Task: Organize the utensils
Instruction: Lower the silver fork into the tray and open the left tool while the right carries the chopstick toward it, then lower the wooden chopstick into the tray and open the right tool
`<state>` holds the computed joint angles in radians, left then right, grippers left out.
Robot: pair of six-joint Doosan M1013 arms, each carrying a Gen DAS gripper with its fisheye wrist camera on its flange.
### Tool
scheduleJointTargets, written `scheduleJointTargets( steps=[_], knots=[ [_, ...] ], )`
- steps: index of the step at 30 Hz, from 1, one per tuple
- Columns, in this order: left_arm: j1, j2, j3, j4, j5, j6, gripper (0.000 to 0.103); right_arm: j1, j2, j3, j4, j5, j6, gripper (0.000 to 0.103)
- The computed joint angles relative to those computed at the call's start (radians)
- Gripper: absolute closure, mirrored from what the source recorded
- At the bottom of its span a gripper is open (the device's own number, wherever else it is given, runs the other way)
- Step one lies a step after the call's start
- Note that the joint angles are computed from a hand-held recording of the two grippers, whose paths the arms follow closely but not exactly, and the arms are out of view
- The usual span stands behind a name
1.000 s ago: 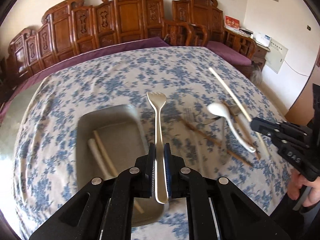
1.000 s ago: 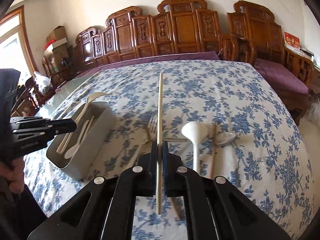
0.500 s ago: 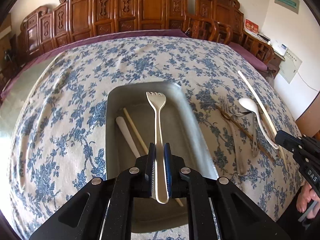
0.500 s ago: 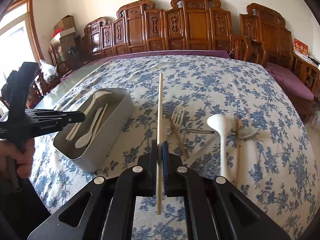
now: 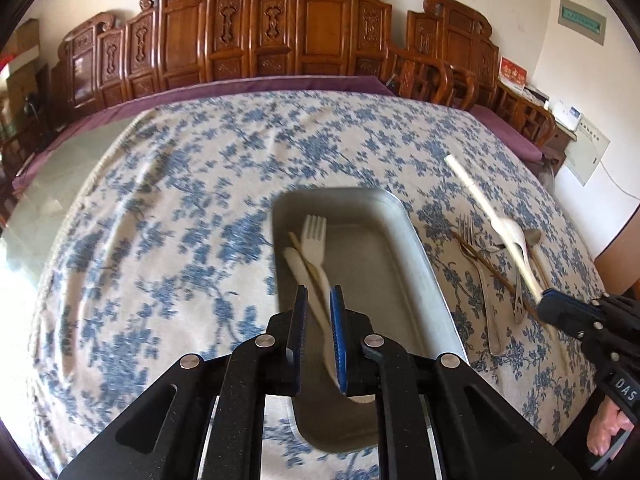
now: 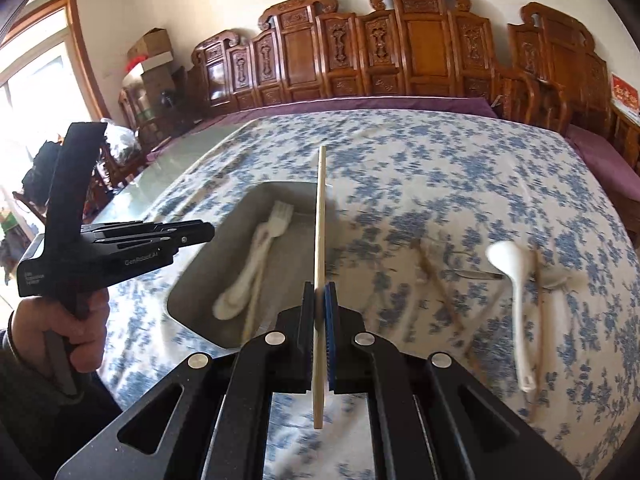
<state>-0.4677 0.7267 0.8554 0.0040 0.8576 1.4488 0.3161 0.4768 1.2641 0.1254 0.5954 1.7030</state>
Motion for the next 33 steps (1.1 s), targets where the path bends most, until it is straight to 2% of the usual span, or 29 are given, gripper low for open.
scheduleJointTargets(
  steps=[7, 15, 20, 23, 28, 33],
  knots=[
    [0.015, -0.033, 0.038, 0.042, -0.043, -0.02, 0.088, 0.014, 0.067, -0.104, 0.064, 0.078, -0.014, 0.097],
    [0.034, -0.038, 0.043, 0.052, -0.031, -0.046, 0.088, 0.02, 0.147, -0.214, 0.139, 0.159, 0.015, 0.097],
    [0.041, -0.04, 0.046, 0.055, -0.029, -0.065, 0.088, 0.034, 0.195, -0.288, 0.061, 0.242, 0.077, 0.097],
    [0.041, -0.04, 0.046, 0.056, -0.028, -0.066, 0.088, 0.036, 0.211, -0.304, 0.04, 0.264, 0.101, 0.097],
    [0.04, -0.037, 0.043, 0.055, -0.025, -0.059, 0.087, 0.029, 0.222, -0.31, 0.081, 0.269, 0.095, 0.096],
    [0.037, -0.041, 0.048, 0.056, -0.039, -0.068, 0.087, 0.037, 0.197, -0.265, 0.082, 0.182, 0.026, 0.094]
  ],
)
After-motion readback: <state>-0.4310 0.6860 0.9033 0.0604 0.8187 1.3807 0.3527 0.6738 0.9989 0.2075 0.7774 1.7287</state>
